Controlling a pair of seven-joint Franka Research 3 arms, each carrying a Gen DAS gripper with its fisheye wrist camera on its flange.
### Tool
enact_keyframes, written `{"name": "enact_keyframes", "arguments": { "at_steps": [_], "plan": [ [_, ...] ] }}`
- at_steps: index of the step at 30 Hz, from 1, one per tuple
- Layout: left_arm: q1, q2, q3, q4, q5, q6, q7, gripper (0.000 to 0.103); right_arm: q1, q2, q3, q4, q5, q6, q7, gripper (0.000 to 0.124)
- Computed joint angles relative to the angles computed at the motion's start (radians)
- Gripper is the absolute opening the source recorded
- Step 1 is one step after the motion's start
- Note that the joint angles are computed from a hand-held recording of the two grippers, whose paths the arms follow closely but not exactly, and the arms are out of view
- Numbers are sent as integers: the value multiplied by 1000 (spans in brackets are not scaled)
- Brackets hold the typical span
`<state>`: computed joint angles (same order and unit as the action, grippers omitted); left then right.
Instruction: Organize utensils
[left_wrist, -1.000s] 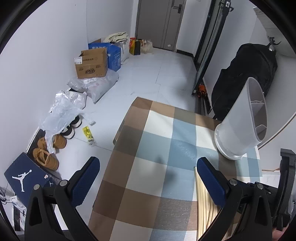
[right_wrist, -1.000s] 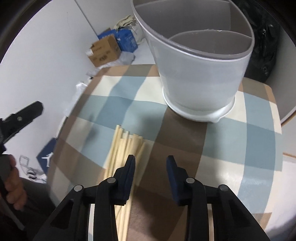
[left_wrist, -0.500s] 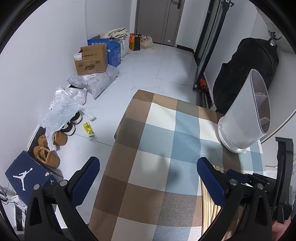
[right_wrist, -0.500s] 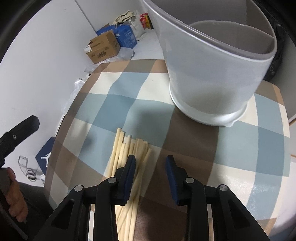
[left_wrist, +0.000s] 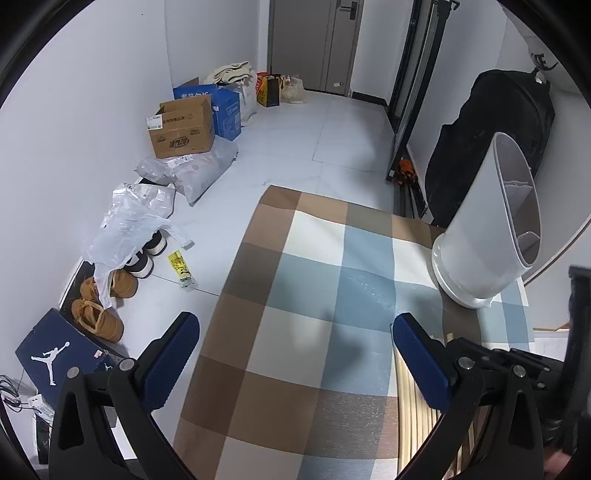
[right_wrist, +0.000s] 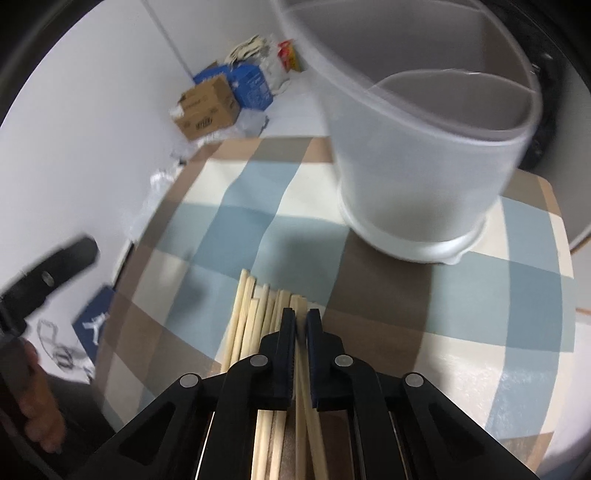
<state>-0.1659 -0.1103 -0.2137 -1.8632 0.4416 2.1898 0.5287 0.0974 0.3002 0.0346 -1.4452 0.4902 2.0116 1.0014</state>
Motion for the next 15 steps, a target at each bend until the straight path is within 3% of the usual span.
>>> {"name": "enact_keyframes", "arguments": {
  "at_steps": [11, 15],
  "plan": [
    [-24, 37, -11, 41, 3, 1, 32, 102, -68, -33, -6, -8, 173, -42, -19, 5],
    [-37, 59, -13, 62, -17, -12, 65, 102, -59, -25, -21, -3, 114, -48, 33, 6]
  ]
}}
